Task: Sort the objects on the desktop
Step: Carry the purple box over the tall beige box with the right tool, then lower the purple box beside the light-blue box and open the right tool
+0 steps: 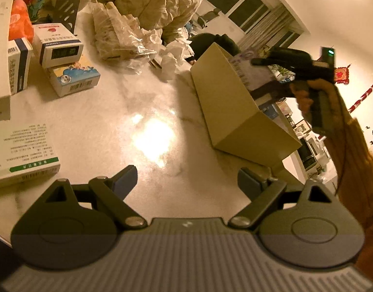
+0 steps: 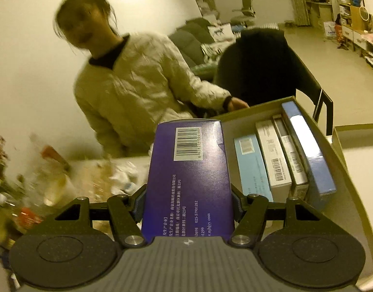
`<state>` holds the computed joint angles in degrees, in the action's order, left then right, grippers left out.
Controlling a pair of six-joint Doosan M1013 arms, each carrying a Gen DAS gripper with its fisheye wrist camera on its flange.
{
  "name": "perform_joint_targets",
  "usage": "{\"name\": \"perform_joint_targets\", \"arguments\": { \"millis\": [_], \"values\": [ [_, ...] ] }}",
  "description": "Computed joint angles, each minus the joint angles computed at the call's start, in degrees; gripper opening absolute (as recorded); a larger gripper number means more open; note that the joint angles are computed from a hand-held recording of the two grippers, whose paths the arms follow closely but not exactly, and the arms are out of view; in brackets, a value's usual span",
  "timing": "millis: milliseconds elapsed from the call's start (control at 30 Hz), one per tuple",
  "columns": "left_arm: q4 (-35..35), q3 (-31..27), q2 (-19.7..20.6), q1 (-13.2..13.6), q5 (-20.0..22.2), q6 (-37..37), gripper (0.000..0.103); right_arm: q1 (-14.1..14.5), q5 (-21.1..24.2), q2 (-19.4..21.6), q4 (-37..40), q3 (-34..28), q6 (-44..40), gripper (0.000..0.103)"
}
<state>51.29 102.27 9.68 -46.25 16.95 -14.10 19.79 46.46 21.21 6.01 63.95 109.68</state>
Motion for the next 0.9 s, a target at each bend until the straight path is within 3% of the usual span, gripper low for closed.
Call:
{"name": "perform_joint_targets", "arguments": {
  "millis": [367,567,900],
  "values": [
    [-5.4,-0.2,0.4,0.4,0.8,4.0,0.091,2.2,9.3,8.7,-10.8,-10.5,0.8,0.067],
    [-9.7,-0.5,0.9,0.8,0.9,7.8,0.091,3.3,10.1,10.5,-17.2,-11.7,-1.0,0.067],
    [-8.6,-0.4,0.6,0.6,1.4,6.9,0.091,4.8,11.1,11.8,-26.1,-12.2,-3.0,0.072]
  ]
}}
